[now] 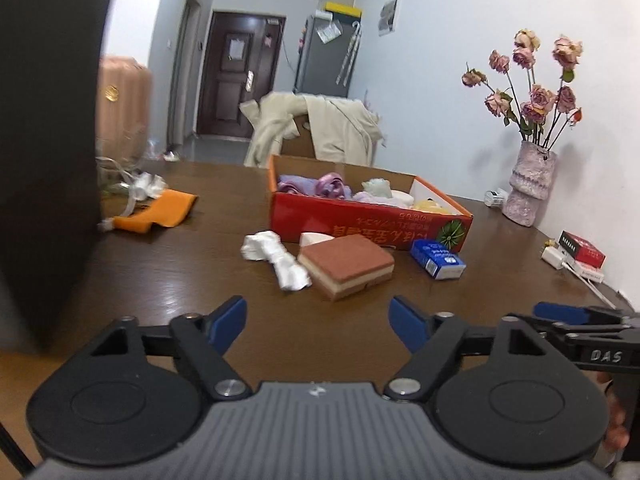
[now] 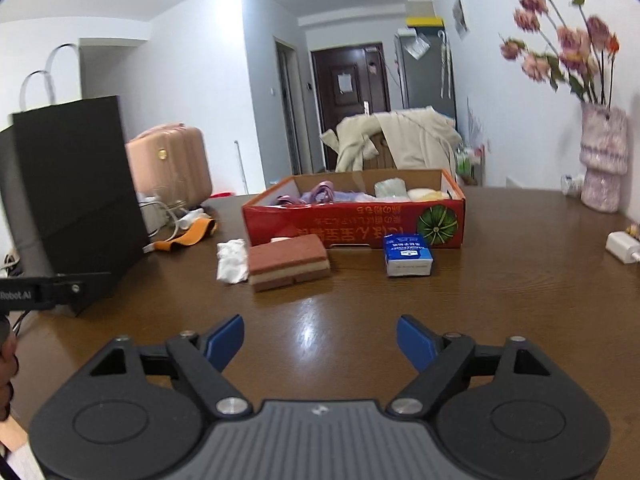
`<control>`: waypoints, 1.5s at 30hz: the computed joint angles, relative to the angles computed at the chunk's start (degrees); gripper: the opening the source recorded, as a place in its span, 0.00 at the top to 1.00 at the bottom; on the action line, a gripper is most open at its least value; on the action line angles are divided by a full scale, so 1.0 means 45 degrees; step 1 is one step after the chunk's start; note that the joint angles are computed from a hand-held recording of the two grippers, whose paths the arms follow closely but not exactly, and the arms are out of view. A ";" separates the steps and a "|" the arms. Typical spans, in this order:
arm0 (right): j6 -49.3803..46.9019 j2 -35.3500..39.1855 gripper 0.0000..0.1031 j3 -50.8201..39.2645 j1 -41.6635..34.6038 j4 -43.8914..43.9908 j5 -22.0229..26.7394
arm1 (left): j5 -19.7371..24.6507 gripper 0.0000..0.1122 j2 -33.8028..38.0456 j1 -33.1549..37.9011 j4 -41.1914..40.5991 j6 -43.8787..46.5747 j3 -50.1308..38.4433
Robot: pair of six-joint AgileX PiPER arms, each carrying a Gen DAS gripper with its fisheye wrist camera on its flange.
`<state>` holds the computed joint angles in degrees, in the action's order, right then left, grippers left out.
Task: Organize soft objects
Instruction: 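Grasp the brown-and-cream sponge block with both tools and lift it, then carry the sponge block into the box and open both tools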
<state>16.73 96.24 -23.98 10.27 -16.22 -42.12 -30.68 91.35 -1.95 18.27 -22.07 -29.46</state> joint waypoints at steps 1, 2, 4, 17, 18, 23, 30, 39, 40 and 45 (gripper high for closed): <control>0.0581 0.0343 0.25 -0.0664 -0.0193 -0.0572 0.0375 | 0.0371 0.39 0.0608 0.0039 0.0759 -0.0909 -0.0892; 0.1082 0.0680 0.29 -0.1324 -0.0294 -0.1033 0.0767 | 0.0814 0.44 0.1120 0.0150 0.1902 -0.2182 -0.1756; 0.2139 0.1522 0.35 -0.2849 -0.0466 -0.2132 0.1544 | 0.1847 0.53 0.2415 0.0102 0.3770 -0.4728 -0.3797; 1.7013 0.8431 0.72 -1.4890 -0.0594 -1.4629 0.3721 | 0.2324 0.66 0.7241 0.0443 1.5961 -1.8305 -1.0752; 1.8024 0.8638 0.74 -1.5240 -0.0583 -1.5626 0.3770 | 0.2163 0.66 0.7292 0.0495 1.6122 -1.8377 -1.0843; 1.7337 0.7737 0.75 -1.3498 -0.1017 -1.5273 0.3133 | 0.1771 0.63 0.7477 0.0388 1.5490 -1.7406 -1.0892; 1.6938 0.8390 0.70 -1.3313 -0.1834 -1.3719 0.1445 | 0.1785 0.69 0.7467 0.0347 1.4778 -1.6727 -1.0760; 1.3843 0.5704 0.74 -0.9406 -0.1798 -1.1353 0.1618 | 0.1463 0.70 0.4260 -0.0279 1.0260 -1.1645 -0.6215; 1.3298 0.5260 0.74 -0.8613 -0.1907 -1.0883 0.1425 | 0.1329 0.70 0.3884 -0.0384 0.9811 -1.1209 -0.5618; 1.0783 0.3254 0.74 -0.5148 -0.2256 -0.8721 0.0860 | 0.0962 0.70 0.2795 -0.0936 0.8173 -0.9667 -0.3854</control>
